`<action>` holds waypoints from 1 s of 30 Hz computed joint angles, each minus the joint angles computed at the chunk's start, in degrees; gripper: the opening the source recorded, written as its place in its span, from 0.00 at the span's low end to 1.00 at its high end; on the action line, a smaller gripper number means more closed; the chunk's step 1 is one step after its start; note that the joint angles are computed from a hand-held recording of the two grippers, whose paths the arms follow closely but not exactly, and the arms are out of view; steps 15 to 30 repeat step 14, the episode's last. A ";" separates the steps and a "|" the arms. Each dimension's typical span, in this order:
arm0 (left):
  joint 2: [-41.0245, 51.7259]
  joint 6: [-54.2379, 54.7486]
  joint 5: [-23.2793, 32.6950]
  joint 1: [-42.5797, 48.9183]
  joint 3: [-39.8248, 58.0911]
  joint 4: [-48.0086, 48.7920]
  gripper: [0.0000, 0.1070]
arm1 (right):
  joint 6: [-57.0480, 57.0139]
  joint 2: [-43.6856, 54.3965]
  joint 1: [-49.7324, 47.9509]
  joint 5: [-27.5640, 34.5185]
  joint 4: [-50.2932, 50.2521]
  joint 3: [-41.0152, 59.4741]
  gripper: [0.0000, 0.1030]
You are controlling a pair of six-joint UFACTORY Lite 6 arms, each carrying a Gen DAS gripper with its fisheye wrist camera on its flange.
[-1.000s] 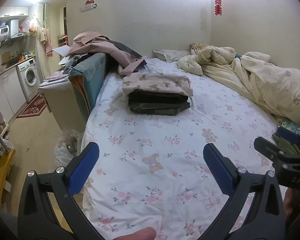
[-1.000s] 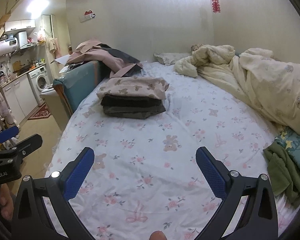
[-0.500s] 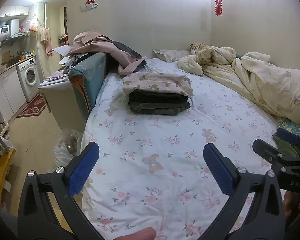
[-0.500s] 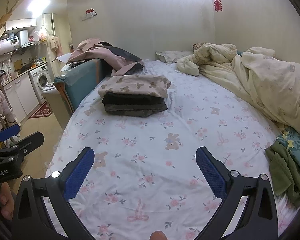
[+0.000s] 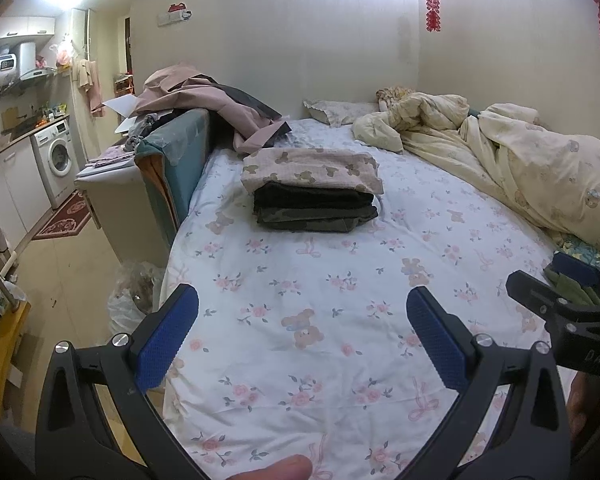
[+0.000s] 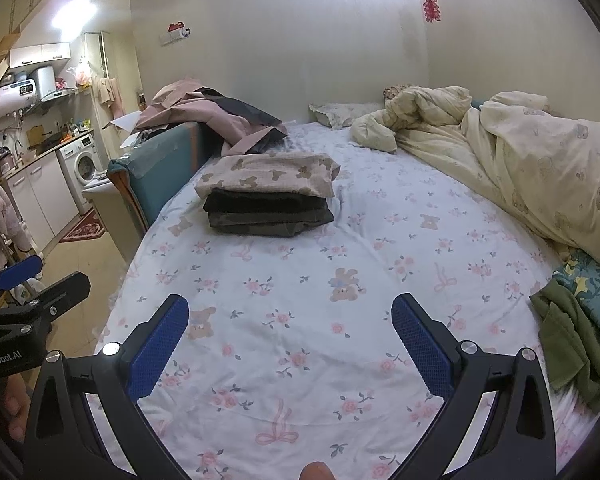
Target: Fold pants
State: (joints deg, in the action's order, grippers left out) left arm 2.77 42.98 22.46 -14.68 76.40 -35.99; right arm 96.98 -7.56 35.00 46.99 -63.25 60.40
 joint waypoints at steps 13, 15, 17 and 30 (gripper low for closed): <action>-0.29 1.15 -0.16 0.29 -0.43 -1.41 0.96 | 0.03 -0.32 0.11 0.13 -0.02 -0.25 1.00; -0.31 1.38 -0.06 0.38 -0.46 -1.69 0.96 | 0.03 -0.32 0.11 0.13 -0.02 -0.25 1.00; -0.31 1.38 -0.06 0.38 -0.46 -1.69 0.96 | 0.03 -0.32 0.11 0.13 -0.02 -0.25 1.00; -0.31 1.38 -0.06 0.38 -0.46 -1.69 0.96 | 0.03 -0.32 0.11 0.13 -0.02 -0.25 1.00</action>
